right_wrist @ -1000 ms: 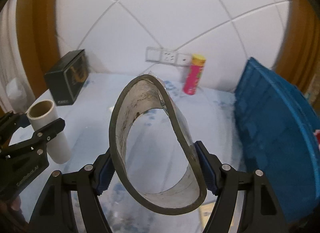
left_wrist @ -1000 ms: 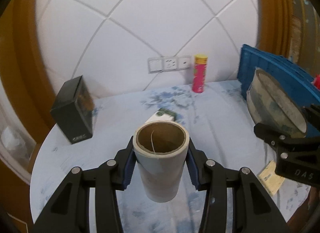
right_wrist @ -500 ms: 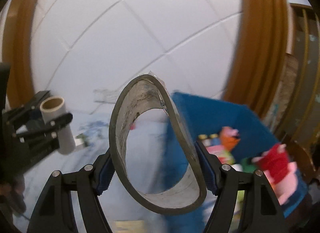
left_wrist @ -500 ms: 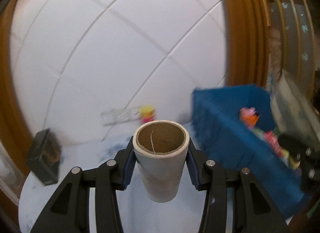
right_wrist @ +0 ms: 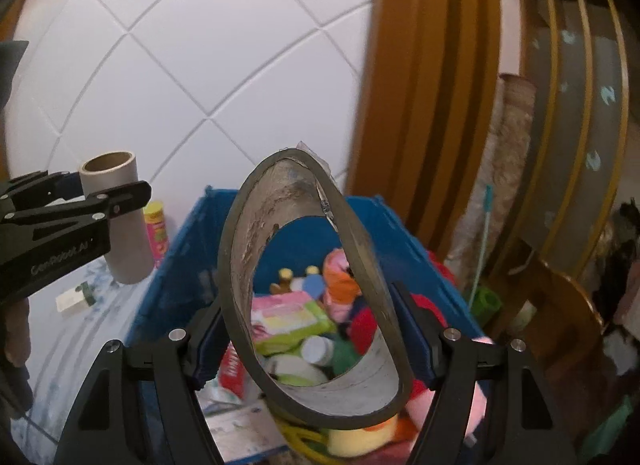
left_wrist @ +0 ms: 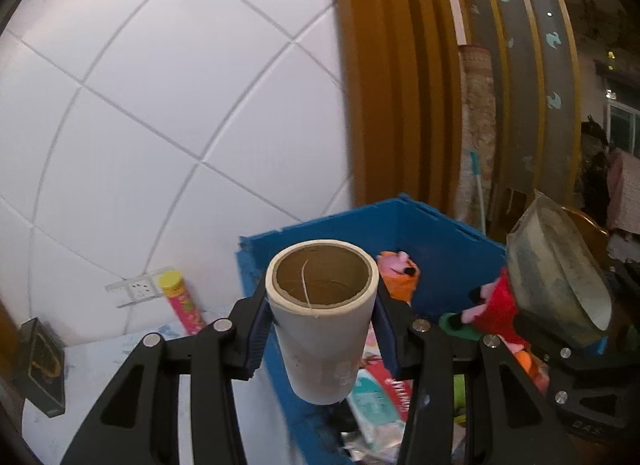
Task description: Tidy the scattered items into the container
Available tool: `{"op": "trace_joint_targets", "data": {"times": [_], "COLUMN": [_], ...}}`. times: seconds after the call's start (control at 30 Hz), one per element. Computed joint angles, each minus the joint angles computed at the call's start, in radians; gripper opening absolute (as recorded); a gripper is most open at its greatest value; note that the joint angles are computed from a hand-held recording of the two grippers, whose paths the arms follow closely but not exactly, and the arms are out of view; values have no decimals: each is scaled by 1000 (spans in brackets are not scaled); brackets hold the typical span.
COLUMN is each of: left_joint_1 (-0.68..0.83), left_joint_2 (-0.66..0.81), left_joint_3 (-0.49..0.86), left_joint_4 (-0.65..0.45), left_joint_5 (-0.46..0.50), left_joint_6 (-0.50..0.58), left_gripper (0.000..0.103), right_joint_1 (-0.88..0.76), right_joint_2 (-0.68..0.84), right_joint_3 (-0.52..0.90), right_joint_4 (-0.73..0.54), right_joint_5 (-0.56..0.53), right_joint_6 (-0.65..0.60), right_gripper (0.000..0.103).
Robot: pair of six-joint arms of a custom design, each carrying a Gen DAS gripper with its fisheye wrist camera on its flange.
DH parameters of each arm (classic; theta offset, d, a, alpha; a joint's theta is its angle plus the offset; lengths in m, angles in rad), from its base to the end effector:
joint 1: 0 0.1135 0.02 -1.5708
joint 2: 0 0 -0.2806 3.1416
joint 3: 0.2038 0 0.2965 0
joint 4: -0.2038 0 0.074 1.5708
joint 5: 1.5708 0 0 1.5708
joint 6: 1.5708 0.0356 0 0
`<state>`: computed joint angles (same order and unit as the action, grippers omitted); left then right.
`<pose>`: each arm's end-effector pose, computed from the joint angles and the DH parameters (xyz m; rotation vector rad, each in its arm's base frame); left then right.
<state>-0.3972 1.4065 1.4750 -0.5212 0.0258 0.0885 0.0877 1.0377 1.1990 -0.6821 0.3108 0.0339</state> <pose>0.3300 -0.1394 0.4221 0.5041 1.9668 -0.2212 0.2479 0.0109 0.4073 0.1318 2.0696 -0.2503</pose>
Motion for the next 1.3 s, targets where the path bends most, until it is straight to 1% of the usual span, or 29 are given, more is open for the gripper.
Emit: {"op": "trace_joint_targets", "data": {"times": [0.07, 0.1, 0.13, 0.17, 0.2, 0.3, 0.47, 0.6, 0.7, 0.8, 0.9, 1.0, 1.13, 1.17, 1.23, 1.3], "left_joint_1": [-11, -17, -17, -23, -33, -39, -3, 43, 85, 153, 260, 376, 610, 682, 846, 1023], "left_joint_2": [20, 27, 28, 23, 17, -10, -46, -81, -134, -214, -336, -444, -597, -631, -685, -720], "left_joint_3": [15, 19, 14, 0, -16, -63, -120, -169, -223, -294, -392, -468, -554, -569, -590, -598], "left_joint_4": [-21, -34, -36, -22, -5, 31, 23, 10, -2, -13, -39, -86, -193, -228, -310, -412], "left_joint_5": [9, 13, 13, 0, -19, -44, -25, 5, 15, 43, 96, 161, 312, 361, 473, 595], "left_joint_6": [10, 18, 26, 31, 35, 37, 19, 3, -10, -25, -6, 31, 146, 188, 295, 429], "left_gripper": [45, 49, 57, 83, 103, 103, 103, 103, 103, 103, 103, 103, 103, 103, 103, 103], "right_joint_1": [-22, -34, -46, -45, -38, -45, -75, -48, 3, 76, 205, 403, 715, 786, 947, 1073], "right_joint_2": [-5, -10, -16, -25, -36, -45, -61, -87, -112, -140, -184, -211, -188, -171, -111, -54], "right_joint_3": [-10, -18, -27, -37, -48, -67, -107, -144, -168, -186, -209, -225, -218, -210, -177, -144], "right_joint_4": [-7, -4, 2, 5, 8, 7, 8, 2, 4, 1, -20, -60, -165, -200, -323, -440], "right_joint_5": [-18, -28, -40, -31, -16, -3, -36, -34, -26, 3, 66, 209, 444, 495, 597, 654], "right_joint_6": [-5, -6, -6, 0, 7, 17, 31, 45, 68, 91, 161, 258, 486, 550, 735, 904], "right_gripper": [75, 78, 83, 100, 103, 103, 103, 103, 103, 103, 103, 103, 103, 103, 103, 103]}}
